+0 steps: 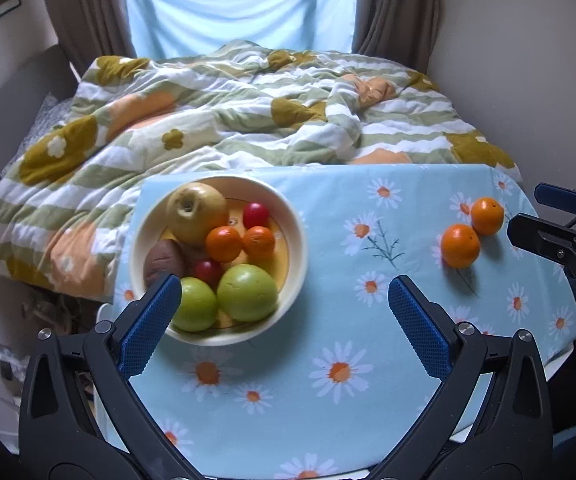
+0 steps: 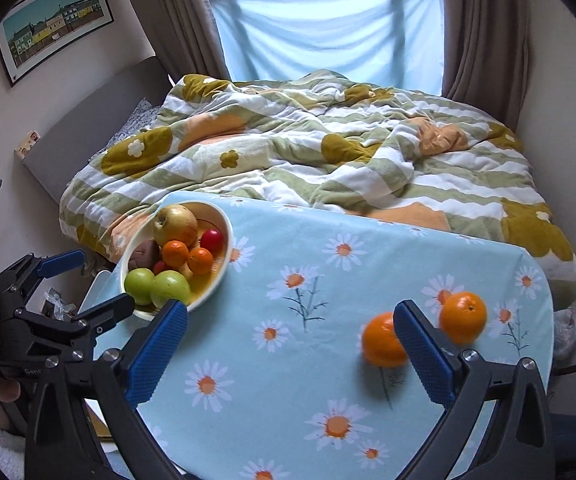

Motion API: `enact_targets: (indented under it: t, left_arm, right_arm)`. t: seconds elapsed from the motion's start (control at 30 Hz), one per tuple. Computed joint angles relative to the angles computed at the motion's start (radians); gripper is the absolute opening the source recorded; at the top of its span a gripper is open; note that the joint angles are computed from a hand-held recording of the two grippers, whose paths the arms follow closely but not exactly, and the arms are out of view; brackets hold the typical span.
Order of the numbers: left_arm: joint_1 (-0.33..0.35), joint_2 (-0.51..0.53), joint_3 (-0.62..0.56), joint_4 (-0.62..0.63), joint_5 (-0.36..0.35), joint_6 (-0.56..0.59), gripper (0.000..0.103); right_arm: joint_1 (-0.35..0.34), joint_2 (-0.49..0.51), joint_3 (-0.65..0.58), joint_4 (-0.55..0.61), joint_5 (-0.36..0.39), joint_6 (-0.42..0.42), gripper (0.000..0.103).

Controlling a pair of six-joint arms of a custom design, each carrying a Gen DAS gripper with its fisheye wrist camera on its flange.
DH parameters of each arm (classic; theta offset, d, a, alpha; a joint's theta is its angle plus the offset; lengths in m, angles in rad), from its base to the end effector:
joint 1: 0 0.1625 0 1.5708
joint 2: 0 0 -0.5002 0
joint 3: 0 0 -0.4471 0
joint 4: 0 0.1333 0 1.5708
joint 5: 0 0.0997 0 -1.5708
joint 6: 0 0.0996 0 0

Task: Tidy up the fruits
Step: 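Grasp a large orange with the left tool while the right tool grasps another orange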

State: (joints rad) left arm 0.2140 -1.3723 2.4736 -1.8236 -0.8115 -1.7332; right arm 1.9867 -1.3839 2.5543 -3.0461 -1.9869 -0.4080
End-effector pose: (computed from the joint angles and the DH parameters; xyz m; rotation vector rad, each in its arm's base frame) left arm -0.2626 -0.2637 0.1316 -0.0216 2.1850 -0.8327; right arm 0.2425 -0.3189 0.1853 1.0001 -2.5075 0.4168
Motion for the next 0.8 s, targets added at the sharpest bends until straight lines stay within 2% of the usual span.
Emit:
enact_targets:
  t: [0.23,0.37,0.4,0.57,0.6,0.8]
  left_arm:
    - [0.042,0.198,-0.059,-0.227,0.027,0.100,0.103]
    - [0.076,0.307,-0.094,-0.364,0.037,0.170,0.103]
    - [0.083,0.333,-0.103,-0.397,0.040,0.187,0.103]
    - [0.127,0.455,-0.129,-0.612,0.055,0.330,0.103]
    - [0.137,0.479,-0.139,-0.643,0.057,0.358,0.103]
    - [0.195,0.589,-0.174,-0.792,0.062,0.499,0.103]
  right_arm:
    - [-0.138,-0.159,0.008,0.062,0.008,-0.130,0.103]
    - [-0.215,-0.198,0.007,0.060,0.003,-0.225,0.103]
    - [-0.249,-0.204,0.001,0.059,0.003,-0.272,0.103]
    - [-0.322,-0.200,-0.021,0.081,0.027,-0.355,0.103]
    - [-0.354,-0.189,-0.030,0.076,0.045,-0.388,0.103]
    - [-0.416,-0.142,-0.056,0.054,0.070,-0.449,0.103]
